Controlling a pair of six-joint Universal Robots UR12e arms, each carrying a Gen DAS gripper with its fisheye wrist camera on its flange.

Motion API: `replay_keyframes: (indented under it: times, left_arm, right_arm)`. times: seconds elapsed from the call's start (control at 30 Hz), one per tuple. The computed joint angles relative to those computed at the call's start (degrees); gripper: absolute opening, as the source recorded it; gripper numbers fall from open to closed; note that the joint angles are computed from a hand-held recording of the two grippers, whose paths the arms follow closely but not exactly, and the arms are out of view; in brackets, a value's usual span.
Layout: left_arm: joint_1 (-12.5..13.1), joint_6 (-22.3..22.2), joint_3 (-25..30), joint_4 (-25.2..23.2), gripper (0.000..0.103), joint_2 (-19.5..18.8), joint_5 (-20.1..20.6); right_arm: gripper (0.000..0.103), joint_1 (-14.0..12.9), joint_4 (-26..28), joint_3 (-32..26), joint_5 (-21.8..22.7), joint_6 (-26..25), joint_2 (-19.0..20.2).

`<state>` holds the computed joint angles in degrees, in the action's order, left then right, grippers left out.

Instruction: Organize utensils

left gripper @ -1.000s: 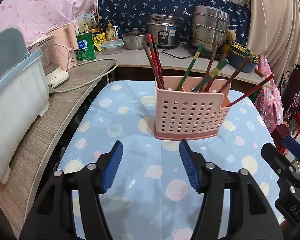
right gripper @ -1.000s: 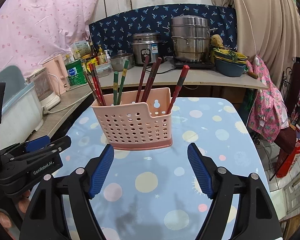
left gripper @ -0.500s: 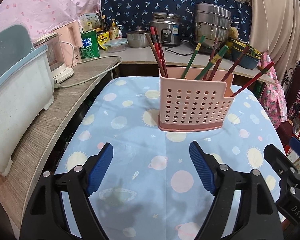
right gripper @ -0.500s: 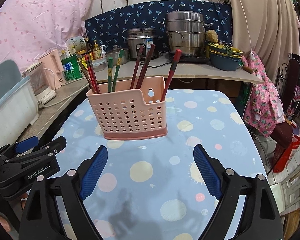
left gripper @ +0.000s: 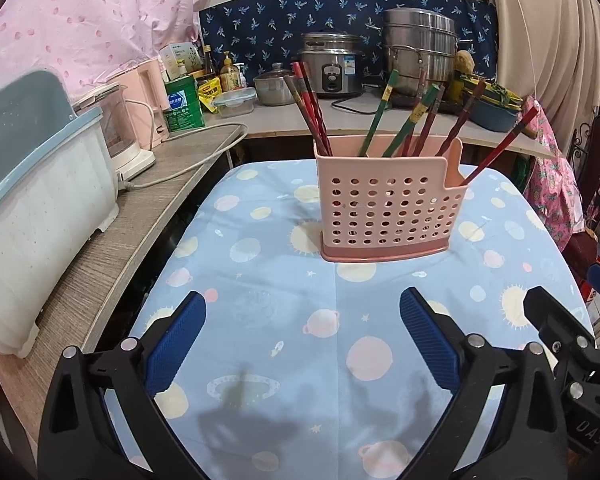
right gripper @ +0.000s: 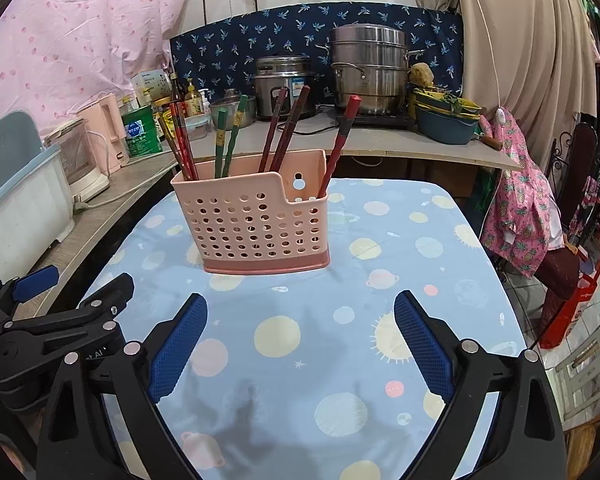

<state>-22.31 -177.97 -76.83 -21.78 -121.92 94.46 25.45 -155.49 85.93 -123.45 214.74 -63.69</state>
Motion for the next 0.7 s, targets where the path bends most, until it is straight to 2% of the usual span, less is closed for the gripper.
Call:
replay_keyframes:
  times: [0.1,0.17,0.3,0.7]
  left_arm:
    - [0.10,-0.40,0.21,-1.51,0.095,-0.06,-0.14]
    - [0.24,-0.83,0.45,-2.71,0.095,-0.14,-0.35]
    - [0.46,-1.34,0.78,-4.67,0.095,-0.29,-0.78]
    - [0.42,-0.92,1.08,-4.83,0.095,-0.32,-0.69]
  right_arm:
    - [0.091,-0.19,1.49,-0.17,1.22,0.27,0.02]
    - [0.097,-0.27,2.14,-0.20,1.71,0.69,0.03]
    - [0.097,-0.17,2.93,-0.30,1.12,1.99,0.10]
    - [0.097,-0.31,3.28,-0.31,0.93,3.50,-0.14]
